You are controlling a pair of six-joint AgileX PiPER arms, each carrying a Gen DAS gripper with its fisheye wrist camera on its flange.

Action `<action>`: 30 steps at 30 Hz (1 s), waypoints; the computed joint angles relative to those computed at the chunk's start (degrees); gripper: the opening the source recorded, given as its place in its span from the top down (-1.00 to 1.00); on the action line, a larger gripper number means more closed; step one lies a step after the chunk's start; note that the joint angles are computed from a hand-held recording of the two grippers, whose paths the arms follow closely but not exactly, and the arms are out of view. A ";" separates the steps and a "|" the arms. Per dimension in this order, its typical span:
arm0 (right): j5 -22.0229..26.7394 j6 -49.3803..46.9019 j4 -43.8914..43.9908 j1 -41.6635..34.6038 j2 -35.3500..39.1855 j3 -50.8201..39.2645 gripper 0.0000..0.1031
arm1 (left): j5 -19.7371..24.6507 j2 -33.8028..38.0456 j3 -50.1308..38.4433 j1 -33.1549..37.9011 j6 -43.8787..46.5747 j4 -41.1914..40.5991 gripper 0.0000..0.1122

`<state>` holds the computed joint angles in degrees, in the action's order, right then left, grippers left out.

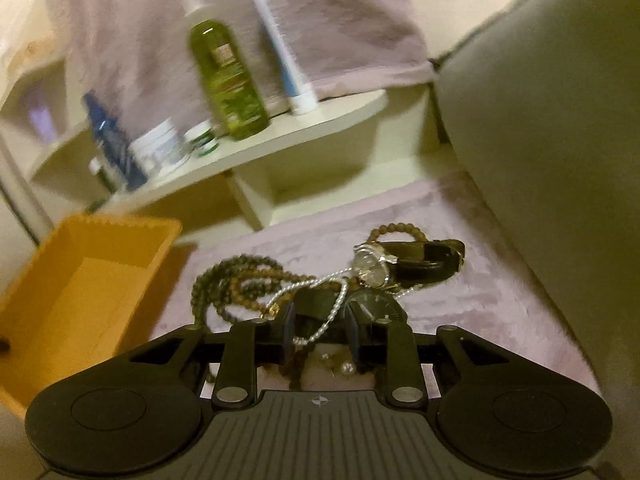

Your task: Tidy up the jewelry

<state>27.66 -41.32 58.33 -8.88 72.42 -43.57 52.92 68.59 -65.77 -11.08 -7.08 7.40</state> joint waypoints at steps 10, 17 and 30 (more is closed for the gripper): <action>2.22 3.49 -2.53 -1.18 9.33 -7.76 0.47 | 0.09 0.15 0.05 -0.46 -1.01 0.75 0.80; 12.12 16.39 -18.53 -0.80 13.87 -18.34 0.50 | 0.28 0.35 -0.21 -0.71 -1.38 1.07 0.80; 13.26 6.94 -7.46 -4.99 6.47 -12.08 0.97 | 0.24 -0.07 -0.17 -0.78 -1.05 0.81 0.80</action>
